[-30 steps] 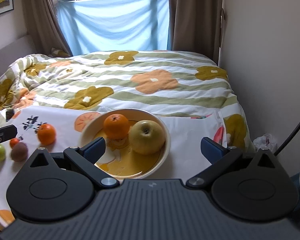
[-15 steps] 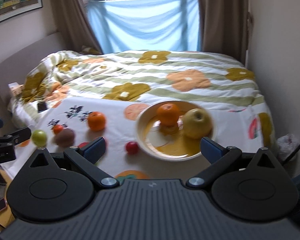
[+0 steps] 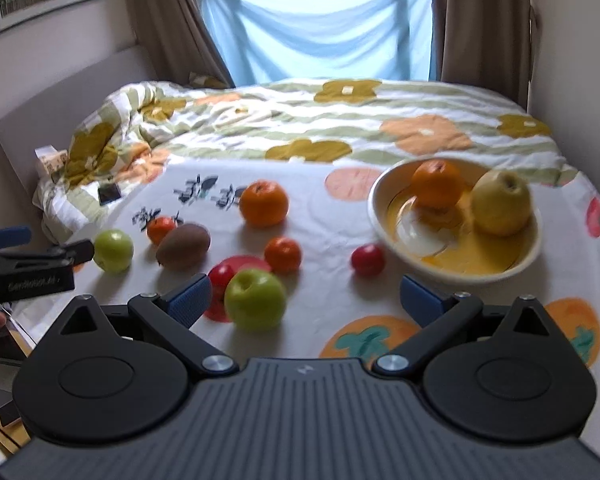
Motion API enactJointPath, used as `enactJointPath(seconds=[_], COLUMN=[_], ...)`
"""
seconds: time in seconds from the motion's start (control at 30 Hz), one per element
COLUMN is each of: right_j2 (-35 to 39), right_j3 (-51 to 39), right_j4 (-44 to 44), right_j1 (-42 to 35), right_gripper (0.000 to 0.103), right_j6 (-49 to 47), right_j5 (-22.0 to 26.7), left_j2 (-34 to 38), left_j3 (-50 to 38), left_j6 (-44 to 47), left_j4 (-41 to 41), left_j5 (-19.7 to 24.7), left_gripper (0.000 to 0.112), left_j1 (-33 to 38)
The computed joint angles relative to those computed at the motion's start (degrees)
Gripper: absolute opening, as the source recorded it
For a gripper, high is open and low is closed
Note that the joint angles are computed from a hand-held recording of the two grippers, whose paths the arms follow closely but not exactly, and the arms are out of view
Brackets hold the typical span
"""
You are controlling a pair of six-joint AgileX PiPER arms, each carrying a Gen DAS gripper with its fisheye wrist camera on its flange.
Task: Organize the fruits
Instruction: 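Move both tools back over the remaining fruits, then grasp a green apple with the left tool while the right tool grasps another green apple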
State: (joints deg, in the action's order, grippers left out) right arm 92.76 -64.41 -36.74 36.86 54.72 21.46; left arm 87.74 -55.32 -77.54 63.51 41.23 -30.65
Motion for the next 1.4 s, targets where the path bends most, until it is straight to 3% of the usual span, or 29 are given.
enactJointPath(seconds=[0.17,0.33,0.63,0.8,1.2,1.4], right_j2=[5.8,9.0,12.3,13.9,16.5,17.1], right_j3=[-1.8,-3.4,-7.3,-9.1,-12.3,-12.6], right_j4=[-5.4,-7.3,-4.2,-1.0,3.0,2.1], right_j1=[2.8,4.2,4.4,3.9,2.9,2.7], right_gripper=[0.103,0.103,0.103,0.102,0.085,0.083], right_j6=[8.8,11.3,7.4,3.3,-3.0,-3.5], right_j5=[1.8,3.0,5.2,4.6,3.3,2.4], left_j2=[4.1,6.8,9.5,9.3,8.0,6.7], left_j3=[0.1,-1.0,-3.8,-3.8,-2.2,-0.8], left_j6=[2.4,5.2,13.2,14.1,13.4,12.4], left_j4=[0.6,-2.3,-8.8,-9.8,-10.0,-9.7], left_j5=[-6.7,-11.3,-15.8,-16.0,-15.7,-14.4], left_gripper=[0.089,0.086,0.061,0.060,0.060,0.060], left_j1=[5.7,9.9,13.6,13.9,13.2,11.9])
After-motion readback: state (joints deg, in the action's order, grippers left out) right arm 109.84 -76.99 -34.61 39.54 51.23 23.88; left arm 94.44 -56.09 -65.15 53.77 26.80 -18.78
